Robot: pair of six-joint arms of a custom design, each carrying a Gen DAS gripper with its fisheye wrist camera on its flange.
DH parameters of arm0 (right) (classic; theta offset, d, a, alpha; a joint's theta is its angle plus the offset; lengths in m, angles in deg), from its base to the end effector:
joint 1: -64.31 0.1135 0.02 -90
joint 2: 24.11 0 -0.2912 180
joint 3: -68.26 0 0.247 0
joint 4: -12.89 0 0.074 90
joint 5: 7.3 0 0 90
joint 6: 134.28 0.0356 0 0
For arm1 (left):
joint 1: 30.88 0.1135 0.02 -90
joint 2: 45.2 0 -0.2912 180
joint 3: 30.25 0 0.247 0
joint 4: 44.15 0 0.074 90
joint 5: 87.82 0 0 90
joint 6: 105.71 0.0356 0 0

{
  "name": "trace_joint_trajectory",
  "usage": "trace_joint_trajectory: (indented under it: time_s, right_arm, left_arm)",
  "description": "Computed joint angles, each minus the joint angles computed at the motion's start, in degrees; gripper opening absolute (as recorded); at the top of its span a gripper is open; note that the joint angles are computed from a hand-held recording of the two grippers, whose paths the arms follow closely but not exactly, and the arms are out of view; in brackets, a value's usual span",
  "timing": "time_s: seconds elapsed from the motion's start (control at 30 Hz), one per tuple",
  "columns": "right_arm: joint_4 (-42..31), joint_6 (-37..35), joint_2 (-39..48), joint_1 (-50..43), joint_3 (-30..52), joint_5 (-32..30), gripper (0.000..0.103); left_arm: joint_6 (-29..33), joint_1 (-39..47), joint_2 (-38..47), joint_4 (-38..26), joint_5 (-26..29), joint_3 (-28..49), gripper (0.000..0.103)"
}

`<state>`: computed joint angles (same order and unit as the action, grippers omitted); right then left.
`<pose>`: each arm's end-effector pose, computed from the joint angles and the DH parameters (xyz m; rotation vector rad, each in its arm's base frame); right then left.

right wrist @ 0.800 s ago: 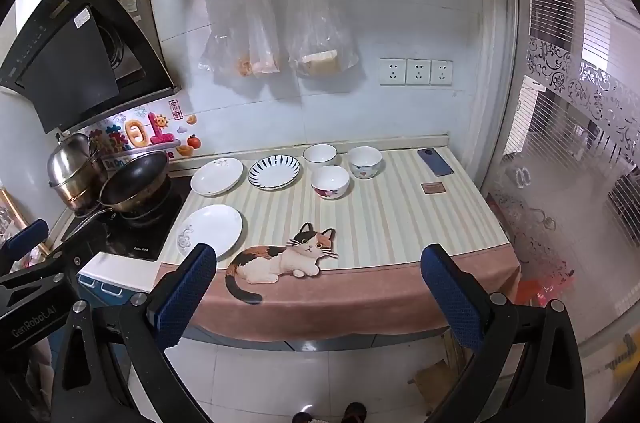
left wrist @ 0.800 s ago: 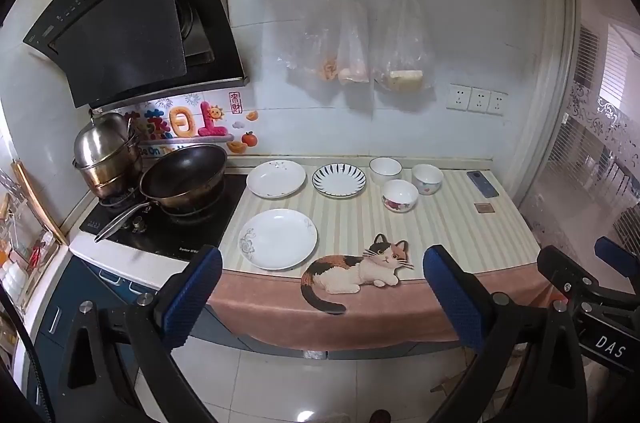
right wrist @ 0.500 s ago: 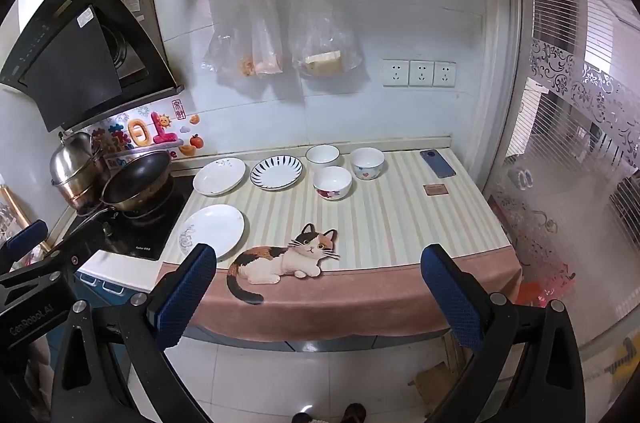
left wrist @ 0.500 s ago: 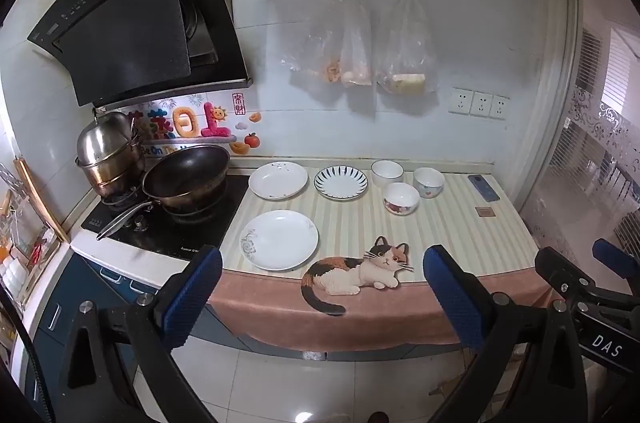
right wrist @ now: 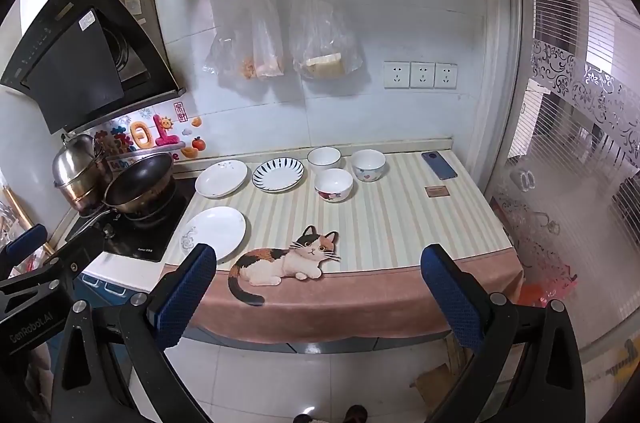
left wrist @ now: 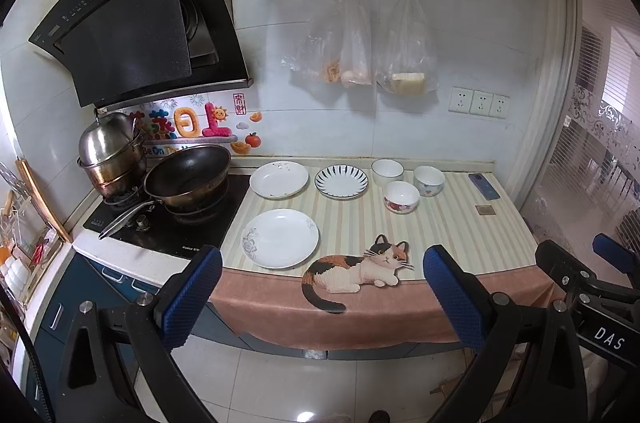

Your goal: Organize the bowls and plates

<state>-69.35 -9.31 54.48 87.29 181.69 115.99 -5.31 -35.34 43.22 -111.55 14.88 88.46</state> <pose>0.2243 0.0739 0.4637 0.4900 2.1842 -0.1616 0.3104 -0.0321 0.4636 0.4058 2.1688 -0.1881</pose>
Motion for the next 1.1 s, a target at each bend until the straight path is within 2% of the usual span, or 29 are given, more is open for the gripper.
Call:
trace_joint_trajectory:
  time_s: [1.1]
  right_arm:
    - [-2.3,1.05,-1.17,1.8,0.87,1.94,0.103]
  left_arm:
    - [-0.46,-0.11,0.63,-2.68,-0.11,3.86,0.103]
